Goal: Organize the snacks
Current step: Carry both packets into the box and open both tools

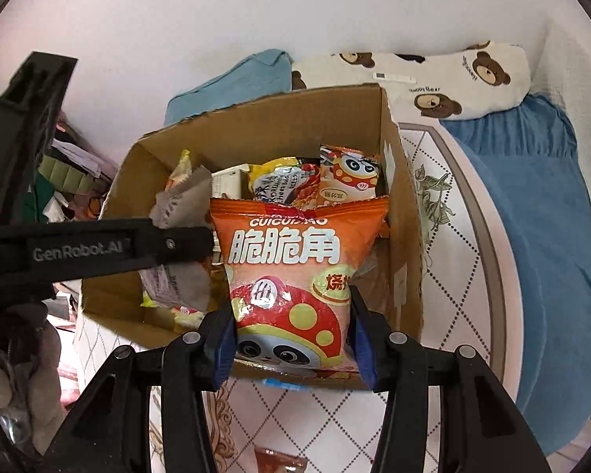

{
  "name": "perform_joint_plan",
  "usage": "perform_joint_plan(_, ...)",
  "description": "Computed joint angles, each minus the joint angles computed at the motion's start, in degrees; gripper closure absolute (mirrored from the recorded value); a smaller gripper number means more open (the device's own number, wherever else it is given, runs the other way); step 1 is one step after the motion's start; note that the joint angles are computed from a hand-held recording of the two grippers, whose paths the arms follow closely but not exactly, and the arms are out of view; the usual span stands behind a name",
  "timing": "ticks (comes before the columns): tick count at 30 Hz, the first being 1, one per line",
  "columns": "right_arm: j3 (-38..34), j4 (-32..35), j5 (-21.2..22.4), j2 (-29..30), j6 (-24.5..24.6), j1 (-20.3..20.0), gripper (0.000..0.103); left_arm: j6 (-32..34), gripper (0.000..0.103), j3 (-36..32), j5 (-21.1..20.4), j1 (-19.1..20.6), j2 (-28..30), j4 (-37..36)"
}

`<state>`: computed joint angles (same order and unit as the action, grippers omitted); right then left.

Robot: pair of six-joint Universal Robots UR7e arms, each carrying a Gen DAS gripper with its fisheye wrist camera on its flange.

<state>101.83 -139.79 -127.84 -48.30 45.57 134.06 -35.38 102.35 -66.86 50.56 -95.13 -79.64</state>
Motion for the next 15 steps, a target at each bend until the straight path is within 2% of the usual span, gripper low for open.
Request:
perform_joint_plan(4,1.34,-2.41,2.25,0.41,-0.23,-2.0,0.05,0.07,0.053,0.64,-2.15,1.68,0.9,0.49)
perform_joint_plan(5,1.87,-3.36,2.79,0.36,-0.04,-2.44,0.05,0.11,0.05,0.94,-2.39,1.83,0.74,0.49)
perform_joint_plan(6,2.13,-3.84,3.55,0.38,-0.42,-2.95,0.043,0.14,0.038,1.16,-2.42,1.89,0.65,0.62)
perform_joint_plan(7,2.0,-2.69,4.09,0.41,0.2,-3.38,0.022,0.12,0.03,1.41,-2.16,1.94,0.56,0.82)
perform_joint_plan(8,1.95,-1.93,4.49,0.3,0.73,-3.46,0.012,0.45,0.016,1.67,-1.83,1.96,0.36,0.6)
perform_joint_plan(9,2.12,-2.21,5.55,0.24,0.31,-3.73,0.007,1.05,0.014,1.9,-1.48,2.1,0.37,0.1)
perform_joint_plan(15,0.08,3.7,4.72,0.98,1.42,-3.25,0.007,0.21,0.014,1.4,0.47,1.17,-0.42,2.04)
